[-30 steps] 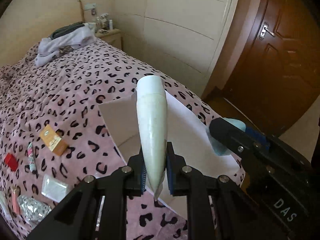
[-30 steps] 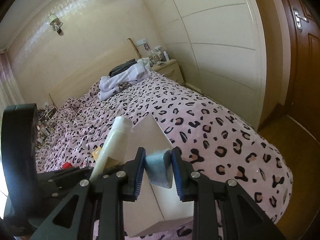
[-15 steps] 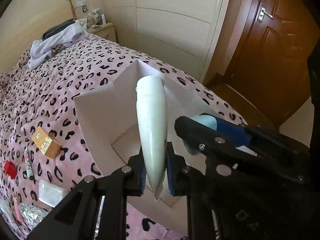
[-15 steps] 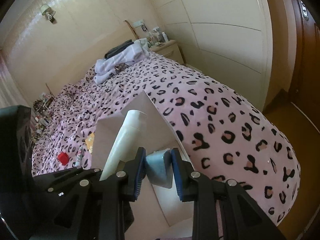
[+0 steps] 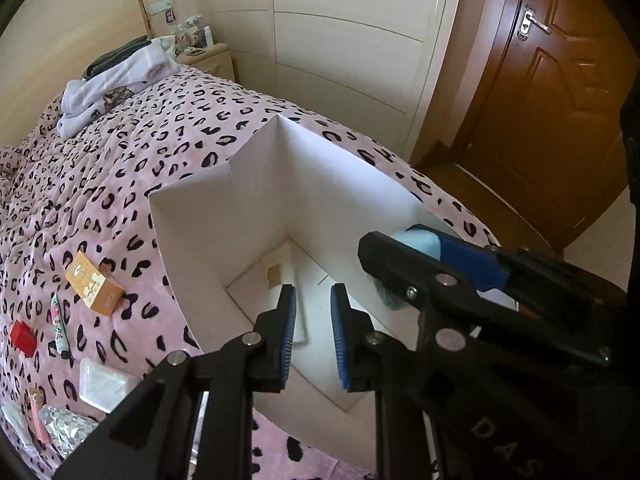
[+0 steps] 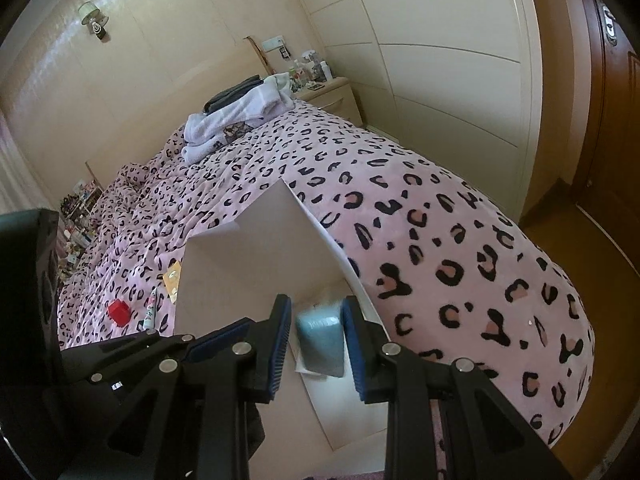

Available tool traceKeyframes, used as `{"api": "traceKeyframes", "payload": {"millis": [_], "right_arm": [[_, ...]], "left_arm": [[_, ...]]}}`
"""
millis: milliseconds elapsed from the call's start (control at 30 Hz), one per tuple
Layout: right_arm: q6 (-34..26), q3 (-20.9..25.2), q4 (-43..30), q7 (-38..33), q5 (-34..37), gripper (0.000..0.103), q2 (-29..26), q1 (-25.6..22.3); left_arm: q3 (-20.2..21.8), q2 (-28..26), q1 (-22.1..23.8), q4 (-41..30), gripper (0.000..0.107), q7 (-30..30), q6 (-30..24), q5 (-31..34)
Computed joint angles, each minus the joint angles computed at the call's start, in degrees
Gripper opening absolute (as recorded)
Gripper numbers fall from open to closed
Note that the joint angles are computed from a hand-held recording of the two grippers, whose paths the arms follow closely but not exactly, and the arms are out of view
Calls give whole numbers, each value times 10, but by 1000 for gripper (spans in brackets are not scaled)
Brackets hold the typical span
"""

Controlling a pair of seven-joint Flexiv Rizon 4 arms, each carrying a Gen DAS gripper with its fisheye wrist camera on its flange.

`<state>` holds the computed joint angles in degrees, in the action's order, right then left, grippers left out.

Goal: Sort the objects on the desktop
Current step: 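Lower both items into the paper bag and open both grippers, then withdraw both grippers from the bag back over the bed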

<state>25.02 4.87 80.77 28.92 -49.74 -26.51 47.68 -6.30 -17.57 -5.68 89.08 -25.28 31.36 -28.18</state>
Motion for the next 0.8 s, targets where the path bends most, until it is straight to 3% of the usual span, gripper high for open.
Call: {"api": "traceKeyframes", "payload": {"millis": [300,533,667,733,800], "right_arm": [[10,1,-10,-5,16,35,-2,-2],[-38,-5,-43,-14,5,35,-5,17],[-87,-13,-99,-40,-16,35,-20,44],[-110,-20,-133,-59,-25,36,-32,58],[-135,-30,-183,-84,-31,37,-54,77]], "left_arm": [[1,6,3,4,25,2,2,-10],[5,16,13,1,25,2,-2,-25],[12,30,31,-7,26,7,-13,-53],[17,37,40,-11,35,9,-16,-65],[24,44,51,-16,36,11,-16,-77]]}}
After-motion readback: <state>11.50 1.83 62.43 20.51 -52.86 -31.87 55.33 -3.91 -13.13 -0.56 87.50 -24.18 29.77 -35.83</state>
